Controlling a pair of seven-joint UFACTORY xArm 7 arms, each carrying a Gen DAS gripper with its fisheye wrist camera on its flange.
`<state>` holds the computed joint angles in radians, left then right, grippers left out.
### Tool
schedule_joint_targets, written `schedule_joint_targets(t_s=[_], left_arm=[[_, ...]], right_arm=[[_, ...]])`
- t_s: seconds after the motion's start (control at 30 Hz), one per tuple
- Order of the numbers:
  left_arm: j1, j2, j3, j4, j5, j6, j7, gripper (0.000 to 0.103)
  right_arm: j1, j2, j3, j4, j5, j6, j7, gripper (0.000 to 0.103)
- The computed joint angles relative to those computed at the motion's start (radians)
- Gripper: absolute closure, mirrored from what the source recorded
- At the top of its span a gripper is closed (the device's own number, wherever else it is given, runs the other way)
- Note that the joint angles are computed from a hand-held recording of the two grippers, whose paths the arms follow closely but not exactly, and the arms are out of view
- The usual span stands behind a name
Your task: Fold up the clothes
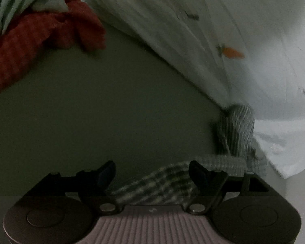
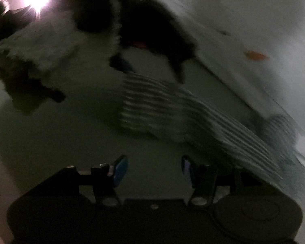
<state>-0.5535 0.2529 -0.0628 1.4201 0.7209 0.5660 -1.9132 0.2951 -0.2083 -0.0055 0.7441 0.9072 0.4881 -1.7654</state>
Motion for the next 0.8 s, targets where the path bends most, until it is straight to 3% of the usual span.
schedule_joint_targets(t_s=[0.17,0.27,0.3,0.33,0.37,0.43,0.5,0.57,0.63,0.67,0.73,0.8], left_arm=[[0.042,-0.090,0.017,-0.108,0.055,-0.058,-0.074,0.023],[0.077,-0.136,0.003,-0.164,0.097,-0.080,-0.127,0.023],[0.089,-0.149,-0.003,-0.181,0.106,-0.085,-0.142,0.023],[0.101,-0.161,-0.011,-0.194,0.109,-0.082,-0.153,0.023],[0.109,-0.173,-0.020,-0.202,0.119,-0.065,-0.170,0.023],[0.112,-0.196,-0.043,-0.202,0.163,0.024,-0.223,0.023],[0.121,-0.216,-0.065,-0.195,0.208,0.094,-0.253,0.023],[0.137,-0.228,-0.079,-0.183,0.237,0.121,-0.254,0.023],[0.153,-0.230,-0.088,-0.164,0.247,0.123,-0.232,0.023],[0.159,-0.221,-0.092,-0.146,0.250,0.124,-0.219,0.022],[0.159,-0.185,-0.095,-0.097,0.249,0.131,-0.192,0.020],[0.154,-0.133,-0.088,-0.046,0.210,0.117,-0.150,0.020]], right_arm=[[0.084,0.089,0.067,0.036,0.104,-0.137,-0.024,0.043],[0.087,0.173,0.108,0.095,0.091,-0.195,0.021,0.045],[0.082,0.188,0.112,0.116,0.102,-0.179,0.007,0.050],[0.073,0.202,0.122,0.133,0.072,-0.167,0.029,0.076],[0.066,0.224,0.133,0.153,0.000,-0.167,0.089,0.085],[0.038,0.238,0.135,0.213,-0.085,-0.079,0.211,0.094],[0.003,0.251,0.118,0.320,-0.101,0.086,0.332,0.094],[-0.157,0.294,0.204,0.486,-0.033,0.296,0.498,0.094],[-0.353,0.407,0.302,0.670,0.136,0.505,0.707,0.094],[-0.402,0.465,0.308,0.736,0.215,0.584,0.812,0.094],[-0.375,0.554,0.223,0.844,0.260,0.617,0.973,0.094],[-0.246,0.555,0.062,0.864,0.167,0.508,0.968,0.094]])
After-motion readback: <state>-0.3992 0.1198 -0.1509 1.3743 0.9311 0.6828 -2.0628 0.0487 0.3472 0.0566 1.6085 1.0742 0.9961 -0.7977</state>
